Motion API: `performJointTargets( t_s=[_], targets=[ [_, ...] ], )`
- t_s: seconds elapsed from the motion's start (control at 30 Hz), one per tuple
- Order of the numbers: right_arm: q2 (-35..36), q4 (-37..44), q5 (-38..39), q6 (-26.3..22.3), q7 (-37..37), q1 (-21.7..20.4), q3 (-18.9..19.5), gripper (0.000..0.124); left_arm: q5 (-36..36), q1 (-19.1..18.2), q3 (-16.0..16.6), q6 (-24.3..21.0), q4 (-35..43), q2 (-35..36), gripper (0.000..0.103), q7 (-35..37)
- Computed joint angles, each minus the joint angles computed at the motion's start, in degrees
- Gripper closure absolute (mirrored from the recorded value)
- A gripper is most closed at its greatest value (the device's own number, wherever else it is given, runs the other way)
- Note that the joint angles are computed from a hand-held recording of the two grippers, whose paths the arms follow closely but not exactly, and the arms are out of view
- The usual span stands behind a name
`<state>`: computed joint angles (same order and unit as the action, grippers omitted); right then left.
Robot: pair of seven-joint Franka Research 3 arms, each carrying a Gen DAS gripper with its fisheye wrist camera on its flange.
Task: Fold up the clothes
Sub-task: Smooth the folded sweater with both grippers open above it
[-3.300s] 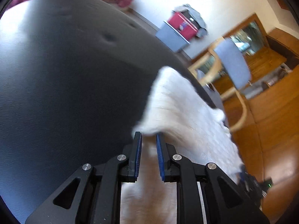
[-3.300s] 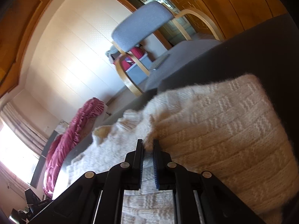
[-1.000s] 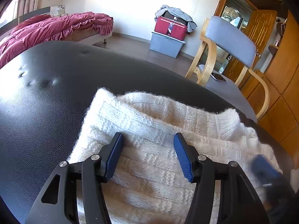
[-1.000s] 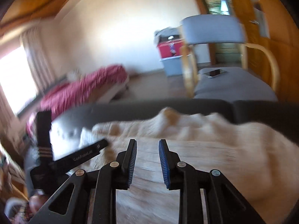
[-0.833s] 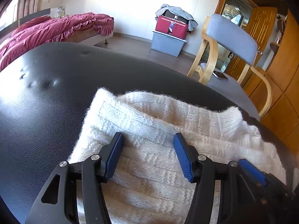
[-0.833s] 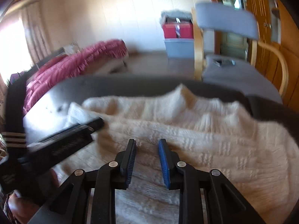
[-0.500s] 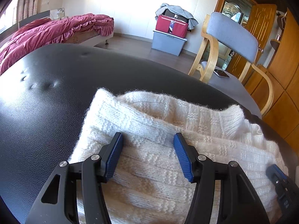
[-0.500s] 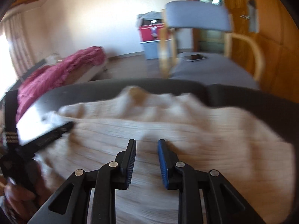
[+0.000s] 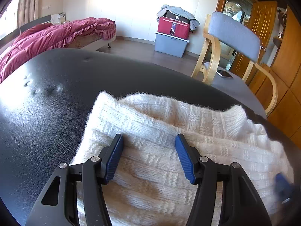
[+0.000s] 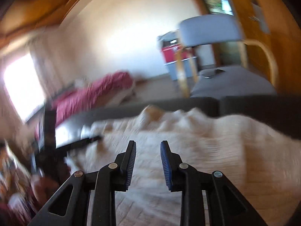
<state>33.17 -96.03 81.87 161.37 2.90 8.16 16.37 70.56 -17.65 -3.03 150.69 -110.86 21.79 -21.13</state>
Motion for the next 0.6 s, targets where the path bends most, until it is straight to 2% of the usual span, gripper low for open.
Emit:
performJointTargets(
  t_s=[0.1,0.13,0.2,0.27,0.4,0.47,0.53,0.6],
  targets=[
    [1.9,0.8,-13.4,3.0,13.6,5.3,-4.5,0.097,-0.6,-0.1,-0.1,-0.5,0.2,0.1,0.043,0.7],
    [2.2,0.9,-14.3,3.5,14.9,5.1,-4.3,0.099,-0.9,-0.2,-0.2,-1.1,0.3,0.1,0.043,1.1],
    [2.1,0.5,-12.9,3.9,14.6,2.5,-2.0,0.1,-1.5,-0.4,-0.3,-2.1,0.6,0.2,0.042,1.9],
    [2.5,0.6,-12.8,3.0,15.4,0.4,-0.3,0.104,-3.3,-1.0,-0.9,-5.2,1.2,0.2,0.042,4.9],
    [2.6,0.4,-13.6,3.1,15.9,-1.2,1.3,0.103,-5.3,-3.1,-2.2,-13.4,2.4,-0.2,0.042,12.9],
    [2.4,0.3,-14.0,2.8,16.3,-1.7,1.7,0.103,-6.0,-3.6,-2.8,-15.7,2.2,-0.5,0.042,15.7],
    [2.3,0.4,-14.2,2.5,16.8,-1.9,1.9,0.103,-6.4,-3.4,-2.9,-15.8,0.7,-1.2,0.042,15.9],
    [2.5,0.6,-14.6,2.9,17.1,-1.8,2.0,0.103,-6.5,-2.2,-2.8,-12.5,-1.4,-2.0,0.042,13.7]
  ],
)
